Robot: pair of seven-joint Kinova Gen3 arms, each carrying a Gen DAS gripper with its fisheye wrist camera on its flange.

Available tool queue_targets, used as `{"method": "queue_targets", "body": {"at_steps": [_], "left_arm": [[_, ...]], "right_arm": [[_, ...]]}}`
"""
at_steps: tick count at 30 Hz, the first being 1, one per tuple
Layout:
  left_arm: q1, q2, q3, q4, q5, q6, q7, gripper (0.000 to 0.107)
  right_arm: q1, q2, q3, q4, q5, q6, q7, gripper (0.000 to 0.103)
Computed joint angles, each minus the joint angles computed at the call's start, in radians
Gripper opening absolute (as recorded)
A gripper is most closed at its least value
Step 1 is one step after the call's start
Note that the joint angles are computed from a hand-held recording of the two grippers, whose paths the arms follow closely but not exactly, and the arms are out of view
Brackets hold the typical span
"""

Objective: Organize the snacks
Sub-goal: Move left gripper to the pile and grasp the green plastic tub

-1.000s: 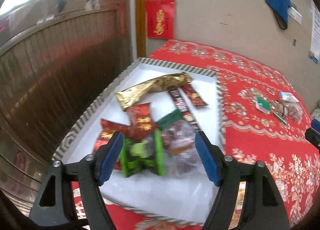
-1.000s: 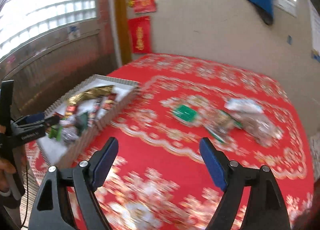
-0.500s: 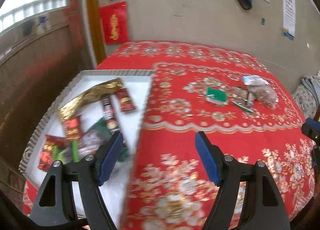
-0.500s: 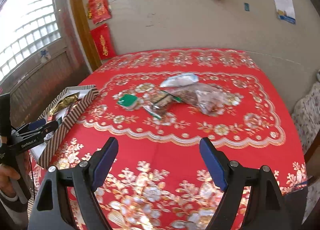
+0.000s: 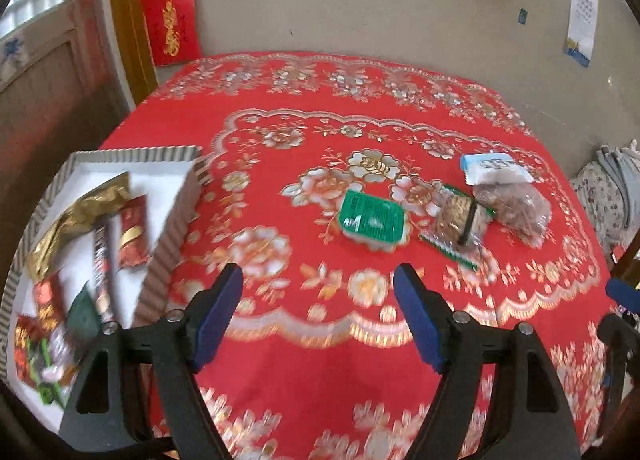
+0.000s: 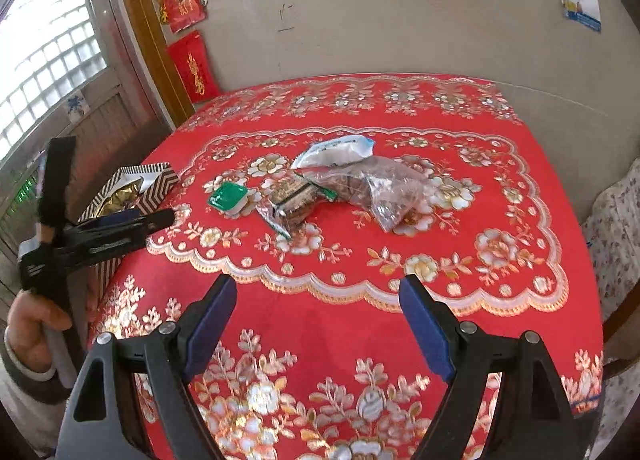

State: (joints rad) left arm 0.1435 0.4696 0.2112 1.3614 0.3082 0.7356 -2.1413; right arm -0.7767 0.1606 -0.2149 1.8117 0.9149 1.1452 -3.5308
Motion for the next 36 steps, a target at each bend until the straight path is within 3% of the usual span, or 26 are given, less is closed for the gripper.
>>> {"method": "queue_targets", "body": {"at_steps": [6, 13, 20, 22, 25, 29, 36], "left_arm": [[0.099, 0.117, -0.034, -0.187, -0.108, 0.117, 0.066, 0.078], [0.135, 0.215, -0.026, -0.343, -0.129, 0.220, 0.077, 0.078], [0.172, 0.244, -0.040, -0.377, -0.162, 0.232, 0.061, 0.078], [0.173, 0.258, -0.040, -0.396, -0.160, 0.244, 0.072, 0.073], [0.173, 0.267, -0.046, -0.414, -0.157, 0.254, 0.090, 0.055], [0.166, 0.262, -0.053, -0.404, -0.159, 0.240, 0.111, 0.055], [0.103, 0.201, -0.038, -0.304, -0.135, 0.190, 0.085, 0.055]], "right_arm": [[0.042, 0.005, 0.023, 0.008, -0.013, -0.071, 0.003, 0.083], [0.077, 0.024, 0.049, -0.011, -0.041, -0.111, 0.031, 0.083], [0.105, 0.057, 0.090, -0.032, -0.055, -0.173, -0.012, 0.083], [0.118, 0.061, 0.104, -0.024, -0.051, -0.219, -0.048, 0.083], [0.138, 0.076, 0.125, -0.026, -0.058, -0.268, -0.089, 0.083], [0.159, 0.103, 0.157, -0.038, -0.072, -0.339, -0.144, 0.083], [0.172, 0.196, 0.197, -0.165, -0.162, -0.290, -0.062, 0.083]]}}
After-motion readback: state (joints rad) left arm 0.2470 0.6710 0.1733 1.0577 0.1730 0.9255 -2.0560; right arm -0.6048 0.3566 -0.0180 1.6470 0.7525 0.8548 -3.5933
